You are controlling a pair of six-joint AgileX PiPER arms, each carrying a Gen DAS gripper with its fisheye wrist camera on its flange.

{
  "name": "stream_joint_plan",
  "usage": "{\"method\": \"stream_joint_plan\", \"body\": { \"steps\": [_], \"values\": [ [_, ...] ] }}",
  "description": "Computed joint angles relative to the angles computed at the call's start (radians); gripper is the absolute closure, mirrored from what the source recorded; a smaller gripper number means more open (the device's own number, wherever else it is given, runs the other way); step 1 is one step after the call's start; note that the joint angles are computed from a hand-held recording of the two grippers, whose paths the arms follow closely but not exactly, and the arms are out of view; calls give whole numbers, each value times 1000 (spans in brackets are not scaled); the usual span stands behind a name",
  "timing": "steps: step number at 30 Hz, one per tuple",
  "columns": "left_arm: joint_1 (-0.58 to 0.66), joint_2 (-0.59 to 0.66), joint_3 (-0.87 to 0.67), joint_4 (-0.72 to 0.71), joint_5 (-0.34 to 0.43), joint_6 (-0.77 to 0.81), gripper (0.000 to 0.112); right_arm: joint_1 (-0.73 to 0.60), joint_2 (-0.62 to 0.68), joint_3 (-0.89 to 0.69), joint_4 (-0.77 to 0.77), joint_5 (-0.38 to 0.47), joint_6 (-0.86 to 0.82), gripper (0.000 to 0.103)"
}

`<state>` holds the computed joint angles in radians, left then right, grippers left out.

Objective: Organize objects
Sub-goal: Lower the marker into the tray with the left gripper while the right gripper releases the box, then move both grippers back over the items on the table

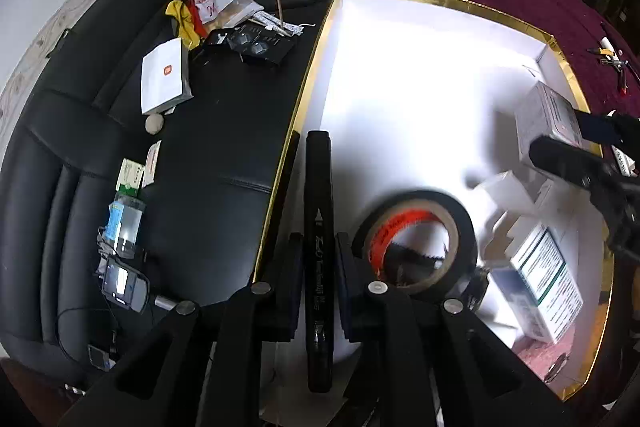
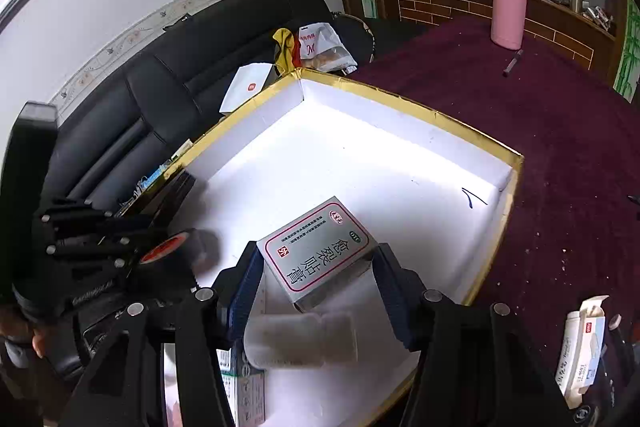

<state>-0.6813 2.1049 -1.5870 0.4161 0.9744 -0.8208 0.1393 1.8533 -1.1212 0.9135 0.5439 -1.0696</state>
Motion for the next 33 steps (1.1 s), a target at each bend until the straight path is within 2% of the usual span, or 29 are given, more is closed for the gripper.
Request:
{"method": "stream_joint_plan", "body": {
  "steps": [6,19,21,23,26,33],
  "values": [
    [-4,-16,44,9,-22,-27,97,37,29,-2,-76,-45,67,41],
    [-18,-29,77,39,-41,-98,97,46,-6,61,-103,-90,43,38],
    [-23,-35,79,46,-38,-106,96,32,-4,55,-70,-69,24,36],
    [-26,-50,94,54,-46,-118,86,23,-16,66,-36,-67,2,29],
    [-39,-69,106,71,-47,-148,81,7,-46,89,22,-63,-53,26],
    [-78,-135,142,121,-49,-244,67,-107,-201,223,245,-29,-292,14]
  ]
}}
